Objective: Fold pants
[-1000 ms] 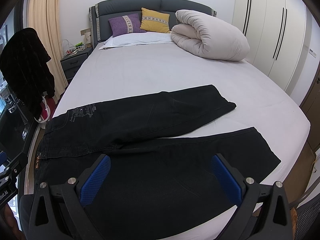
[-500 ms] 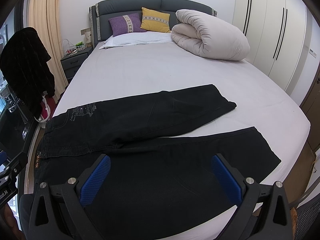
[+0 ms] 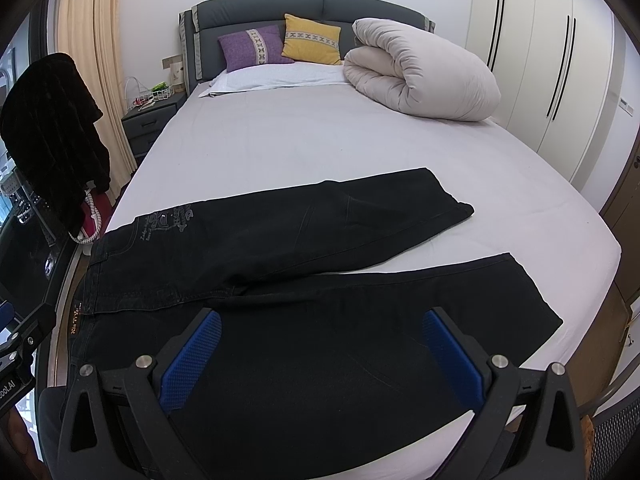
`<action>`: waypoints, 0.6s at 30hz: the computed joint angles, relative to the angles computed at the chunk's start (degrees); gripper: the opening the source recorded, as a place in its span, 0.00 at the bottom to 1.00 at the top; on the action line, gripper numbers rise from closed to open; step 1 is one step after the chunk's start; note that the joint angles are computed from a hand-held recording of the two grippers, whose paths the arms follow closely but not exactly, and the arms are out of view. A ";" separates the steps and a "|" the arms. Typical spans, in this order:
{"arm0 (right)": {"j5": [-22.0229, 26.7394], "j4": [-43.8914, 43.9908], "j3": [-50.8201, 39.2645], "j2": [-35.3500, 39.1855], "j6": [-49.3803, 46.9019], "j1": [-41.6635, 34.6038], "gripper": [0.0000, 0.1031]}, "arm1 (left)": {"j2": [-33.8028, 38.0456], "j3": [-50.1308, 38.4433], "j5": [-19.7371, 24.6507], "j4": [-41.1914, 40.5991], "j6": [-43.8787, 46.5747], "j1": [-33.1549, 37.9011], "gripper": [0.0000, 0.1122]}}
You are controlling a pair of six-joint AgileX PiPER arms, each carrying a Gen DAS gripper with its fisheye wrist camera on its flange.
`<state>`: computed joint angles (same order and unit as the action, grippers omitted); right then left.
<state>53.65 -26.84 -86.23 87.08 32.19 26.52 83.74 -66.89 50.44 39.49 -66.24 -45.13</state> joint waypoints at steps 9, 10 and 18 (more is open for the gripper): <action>0.12 -0.04 -0.11 0.14 0.04 0.10 1.00 | 0.41 0.89 -0.48 1.45 -1.73 -0.65 0.92; 0.12 0.17 -0.11 0.15 -0.16 0.08 1.00 | 0.62 1.08 -0.59 1.91 -2.18 -0.81 0.92; -1.46 1.43 0.90 1.23 -1.34 0.00 1.00 | 2.81 3.21 -4.02 5.29 -4.24 -2.49 0.92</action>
<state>52.20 -25.40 -85.33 88.30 30.85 26.52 86.55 -63.68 46.42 44.78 -70.48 -47.62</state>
